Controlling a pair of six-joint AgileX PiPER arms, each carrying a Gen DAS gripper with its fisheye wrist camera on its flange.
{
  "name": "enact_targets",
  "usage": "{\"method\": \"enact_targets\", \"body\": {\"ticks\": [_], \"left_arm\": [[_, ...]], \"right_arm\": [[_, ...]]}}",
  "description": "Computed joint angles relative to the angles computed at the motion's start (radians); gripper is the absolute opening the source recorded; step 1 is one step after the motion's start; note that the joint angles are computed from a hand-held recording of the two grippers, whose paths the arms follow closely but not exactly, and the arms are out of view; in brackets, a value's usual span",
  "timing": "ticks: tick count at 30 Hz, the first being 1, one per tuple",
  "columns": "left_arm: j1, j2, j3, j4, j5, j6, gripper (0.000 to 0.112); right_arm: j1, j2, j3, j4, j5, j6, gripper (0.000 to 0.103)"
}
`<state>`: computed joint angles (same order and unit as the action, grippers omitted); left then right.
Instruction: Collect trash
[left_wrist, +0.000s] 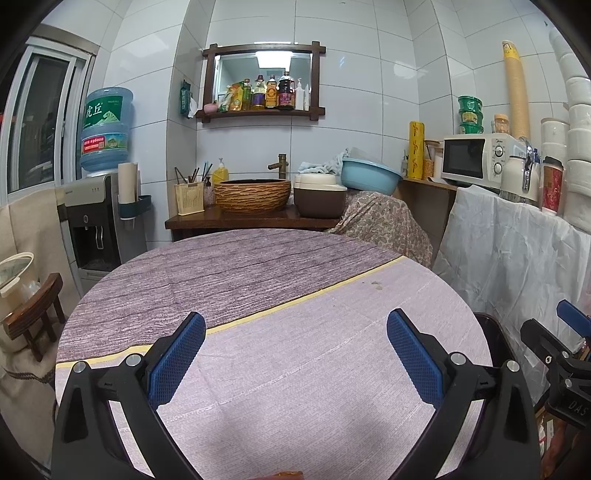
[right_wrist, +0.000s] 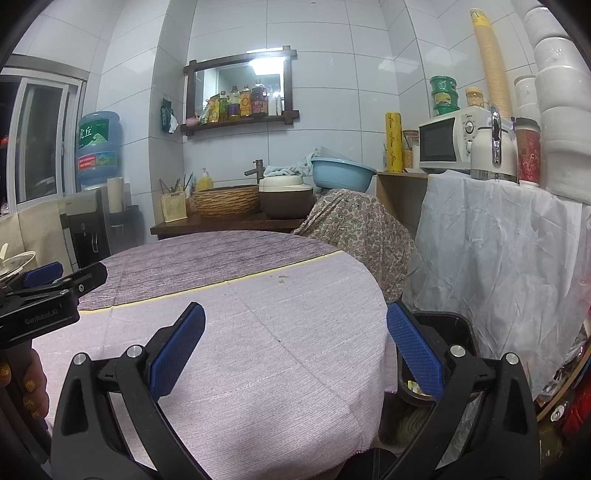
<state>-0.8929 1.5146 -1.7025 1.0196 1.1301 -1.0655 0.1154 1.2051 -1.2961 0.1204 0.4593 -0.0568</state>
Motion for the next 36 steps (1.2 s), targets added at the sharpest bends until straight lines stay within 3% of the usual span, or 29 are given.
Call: {"method": "enact_targets", "body": {"ticks": [36], "left_arm": [[-0.013,0.010,-0.013,0.013,0.019,-0.004,0.097]], "right_arm": [[-0.011,-0.007,0.004,0.054,-0.010,-0.049,0.097]]}}
